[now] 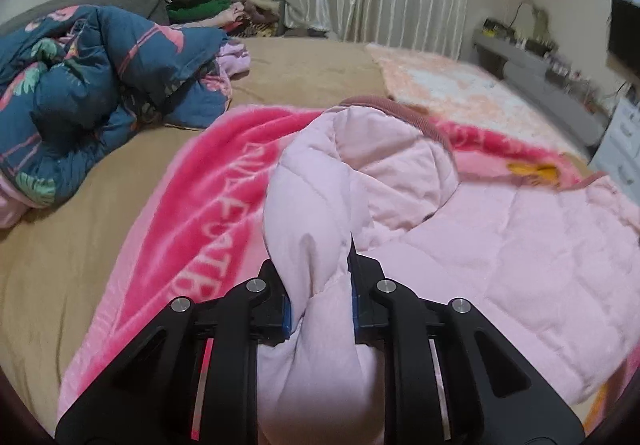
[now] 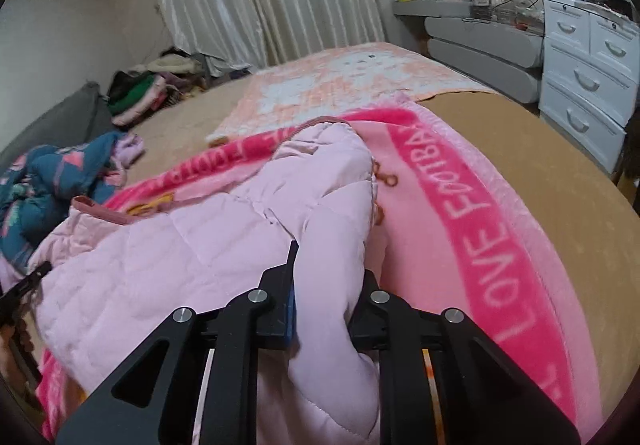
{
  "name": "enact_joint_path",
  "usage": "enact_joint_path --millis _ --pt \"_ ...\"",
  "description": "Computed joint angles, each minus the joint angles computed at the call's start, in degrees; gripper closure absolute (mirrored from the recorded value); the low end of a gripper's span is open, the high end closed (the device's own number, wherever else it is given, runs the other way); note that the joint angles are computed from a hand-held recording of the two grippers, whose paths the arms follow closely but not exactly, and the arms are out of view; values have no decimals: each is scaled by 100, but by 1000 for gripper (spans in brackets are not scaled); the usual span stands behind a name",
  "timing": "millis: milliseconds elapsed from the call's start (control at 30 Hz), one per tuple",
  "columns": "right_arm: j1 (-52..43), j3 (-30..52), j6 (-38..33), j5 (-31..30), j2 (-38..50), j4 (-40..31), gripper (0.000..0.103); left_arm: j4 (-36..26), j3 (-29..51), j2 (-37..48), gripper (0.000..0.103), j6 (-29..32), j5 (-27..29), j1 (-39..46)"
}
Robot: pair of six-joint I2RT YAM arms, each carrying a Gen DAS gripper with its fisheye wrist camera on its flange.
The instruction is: Fold large clothes
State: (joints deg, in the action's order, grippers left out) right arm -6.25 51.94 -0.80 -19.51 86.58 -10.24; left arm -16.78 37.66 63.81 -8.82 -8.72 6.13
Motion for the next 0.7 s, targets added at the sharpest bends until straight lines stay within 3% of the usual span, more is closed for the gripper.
enact_joint_path --millis 167,367,467,500,600,700 --pt "82 25 105 264 628 194 87 392 -60 824 86 -142 -76 45" --pt "114 32 32 418 866 201 82 432 -151 852 80 -93 -244 -39" --pt "167 51 -98 588 814 -14 73 250 -111 723 75 -81 -373 -75" --pt "201 24 -142 680 759 -65 66 154 -112 627 74 -109 -398 -100" --pt "264 -145 -283 1114 411 -237 23 -99 -134 333 63 -160 -361 -110" --pt "-45 -425 -356 604 -59 -331 14 -350 -214 -89 51 -186 -259 -108"
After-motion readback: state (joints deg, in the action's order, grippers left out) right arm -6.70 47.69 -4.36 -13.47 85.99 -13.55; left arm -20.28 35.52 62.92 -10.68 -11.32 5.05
